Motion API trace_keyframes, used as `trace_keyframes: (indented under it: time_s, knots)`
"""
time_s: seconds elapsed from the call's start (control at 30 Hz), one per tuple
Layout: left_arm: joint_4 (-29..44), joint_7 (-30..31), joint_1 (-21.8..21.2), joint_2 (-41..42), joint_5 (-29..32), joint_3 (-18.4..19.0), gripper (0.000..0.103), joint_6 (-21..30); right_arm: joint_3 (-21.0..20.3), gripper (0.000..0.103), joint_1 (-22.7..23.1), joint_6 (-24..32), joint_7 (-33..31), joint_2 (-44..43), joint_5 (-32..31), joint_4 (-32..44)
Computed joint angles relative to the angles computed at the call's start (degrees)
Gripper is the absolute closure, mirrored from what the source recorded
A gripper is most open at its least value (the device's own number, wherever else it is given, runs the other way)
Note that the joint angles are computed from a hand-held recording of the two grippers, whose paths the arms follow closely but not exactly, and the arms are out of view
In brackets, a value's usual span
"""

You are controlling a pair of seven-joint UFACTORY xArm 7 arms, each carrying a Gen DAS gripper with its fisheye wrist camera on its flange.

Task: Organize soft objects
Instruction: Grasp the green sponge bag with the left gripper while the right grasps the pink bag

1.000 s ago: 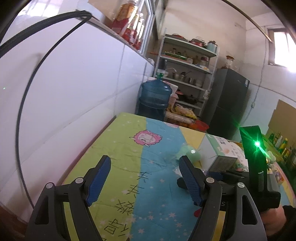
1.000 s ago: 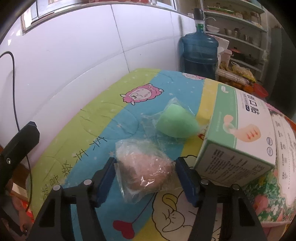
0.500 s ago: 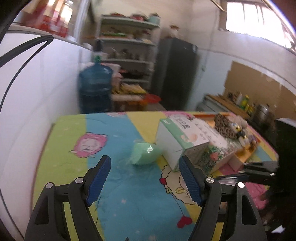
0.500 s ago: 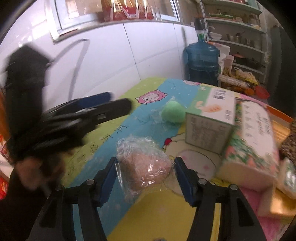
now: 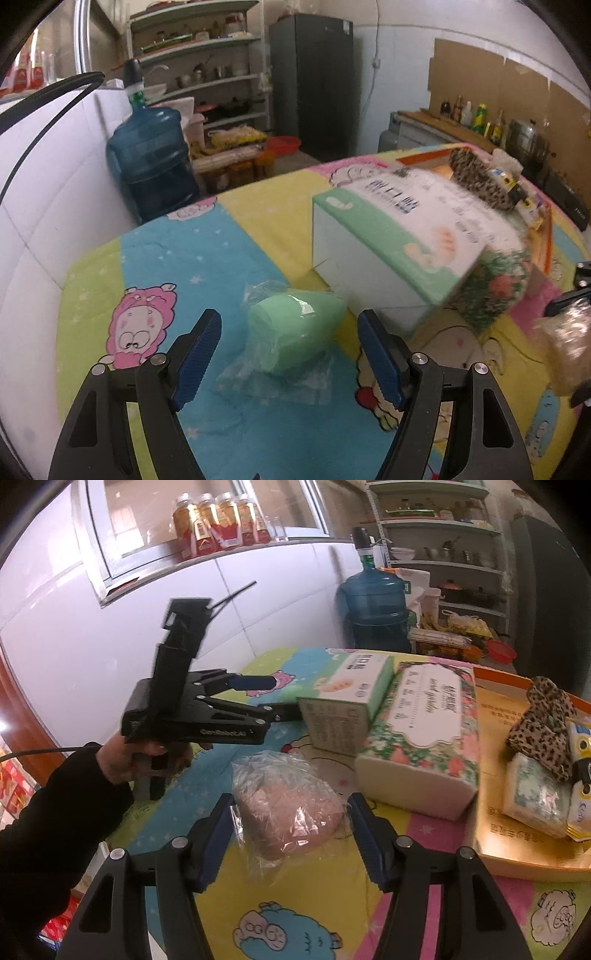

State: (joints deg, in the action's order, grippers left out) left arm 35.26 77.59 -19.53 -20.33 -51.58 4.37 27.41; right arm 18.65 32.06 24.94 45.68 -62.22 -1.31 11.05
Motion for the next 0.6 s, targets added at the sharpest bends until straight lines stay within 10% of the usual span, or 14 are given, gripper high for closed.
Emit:
trace_keyframes:
  time_s: [0.6]
  knots:
    - [-2.4, -0.2, -2.0, -1.4, -0.7, -0.1, 0.048, -3.9, -2.2, 0.041, -0.7, -3.8, -0.2, 1.0, 0.9, -2.6]
